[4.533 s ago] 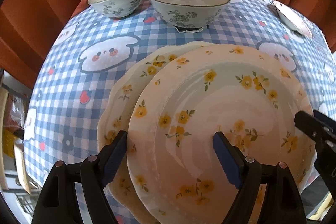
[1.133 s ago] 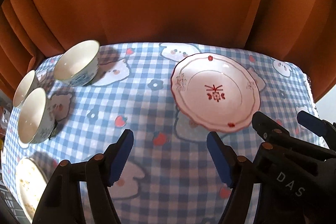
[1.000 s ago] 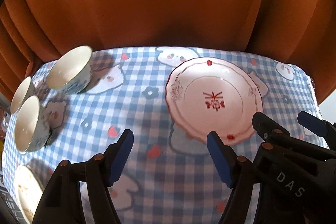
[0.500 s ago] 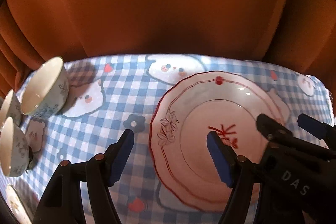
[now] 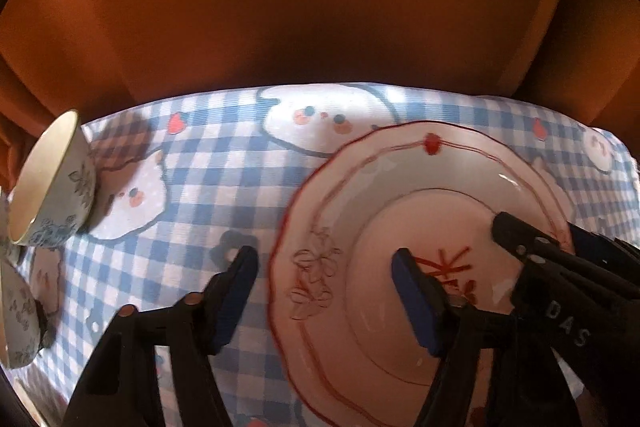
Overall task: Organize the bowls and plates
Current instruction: 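Lower the right gripper onto the red-patterned plate rim, then close the right gripper on the plate rim and lift the plate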
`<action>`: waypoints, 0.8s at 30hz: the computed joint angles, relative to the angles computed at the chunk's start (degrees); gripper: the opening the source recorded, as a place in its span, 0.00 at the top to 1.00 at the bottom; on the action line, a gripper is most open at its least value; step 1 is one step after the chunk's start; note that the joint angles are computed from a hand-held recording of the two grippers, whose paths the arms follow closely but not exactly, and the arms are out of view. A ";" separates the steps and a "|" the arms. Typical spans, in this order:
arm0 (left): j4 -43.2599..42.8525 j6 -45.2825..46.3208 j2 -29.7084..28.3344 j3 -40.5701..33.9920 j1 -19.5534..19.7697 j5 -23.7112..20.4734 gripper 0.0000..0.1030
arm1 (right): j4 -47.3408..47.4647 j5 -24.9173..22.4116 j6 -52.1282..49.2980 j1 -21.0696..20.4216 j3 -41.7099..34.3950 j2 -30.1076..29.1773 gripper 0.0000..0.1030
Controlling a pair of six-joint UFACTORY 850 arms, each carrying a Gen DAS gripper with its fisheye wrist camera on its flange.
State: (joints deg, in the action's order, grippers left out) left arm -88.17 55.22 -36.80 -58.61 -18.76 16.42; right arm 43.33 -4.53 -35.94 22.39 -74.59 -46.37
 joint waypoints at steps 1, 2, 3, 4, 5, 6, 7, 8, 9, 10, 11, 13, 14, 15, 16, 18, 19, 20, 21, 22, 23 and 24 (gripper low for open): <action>0.16 0.29 -0.04 -0.11 -0.07 -0.52 0.37 | -0.03 0.07 -0.07 0.06 0.08 0.03 0.51; -0.33 0.95 -0.10 -0.17 -0.29 -0.12 0.37 | -1.34 0.06 1.10 0.10 0.27 0.17 0.52; 0.13 0.82 -0.10 -0.09 -0.42 -0.09 0.37 | -2.26 -0.07 2.14 0.11 0.51 0.34 0.52; -0.02 1.29 -0.01 0.10 -0.65 -0.11 0.37 | -0.78 -0.43 0.78 -0.10 0.88 0.64 0.52; -1.22 2.67 -0.04 0.03 -0.89 -0.18 0.37 | 1.30 -0.70 -1.24 -0.16 1.41 1.01 0.52; -2.44 4.16 0.24 0.38 -0.99 -0.62 0.37 | 1.94 -0.71 -1.91 -0.22 2.09 1.48 0.52; -3.48 5.11 0.34 0.59 -1.41 -0.78 0.37 | 2.83 -0.67 -2.73 -0.35 3.10 2.17 0.52; -4.17 6.00 0.60 1.03 -1.47 -1.19 0.37 | 2.66 -0.82 -2.14 -0.34 4.03 2.75 0.52; -4.55 6.28 1.06 1.72 -1.61 -1.61 0.37 | 3.11 -0.85 -2.47 -0.36 4.79 3.21 0.52; -3.84 5.20 1.87 3.04 -1.88 -1.99 0.37 | 3.41 -0.97 -2.66 -0.36 5.58 3.72 0.52; -3.47 4.47 2.35 3.88 -2.11 -2.42 0.37 | 4.18 -1.15 -3.24 -0.36 6.52 4.34 0.52; -1.79 2.09 3.46 5.75 -2.50 -3.30 0.37 | 3.58 -1.32 -2.19 -0.03 8.82 5.96 0.52; -0.61 0.67 3.91 6.64 -2.63 -3.65 0.37 | 3.81 -1.22 -2.22 0.15 9.79 6.69 0.52; -0.47 0.27 4.62 7.69 -2.79 -4.12 0.37 | 4.90 -1.09 -3.06 0.45 11.31 7.75 0.52; -0.25 -0.27 5.33 8.84 -3.04 -4.68 0.37 | 5.69 -1.10 -3.58 0.65 12.50 8.60 0.52; 1.02 -2.28 6.75 11.14 -3.83 -5.21 0.37 | 6.08 -1.31 -3.17 1.05 14.53 10.09 0.52; 1.93 -3.53 7.26 12.06 -4.10 -5.46 0.37 | 6.16 -1.39 -2.78 1.31 15.46 10.78 0.52; 5.24 -6.55 8.24 13.79 -3.67 -5.81 0.37 | 6.53 -1.46 -2.66 1.61 16.79 11.75 0.52; 6.15 -7.78 8.92 14.94 -4.06 -6.08 0.37 | 6.34 -1.58 -2.07 1.84 17.74 12.45 0.52; 6.35 -8.17 9.63 15.86 -4.27 -6.32 0.37 | 6.34 -1.51 -1.73 2.11 18.58 13.00 0.52; 7.39 -9.56 10.43 17.00 -4.69 -6.57 0.37 | 6.01 -1.44 -1.13 2.32 19.77 13.83 0.52; 6.95 -9.52 11.30 17.95 -5.15 -6.74 0.37 | 5.96 -1.39 -0.97 2.49 20.76 14.53 0.52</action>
State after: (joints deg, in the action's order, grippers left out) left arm -81.22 45.70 -25.51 -40.66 -23.91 9.68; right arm 49.29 -5.92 -36.91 24.88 -53.83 -31.84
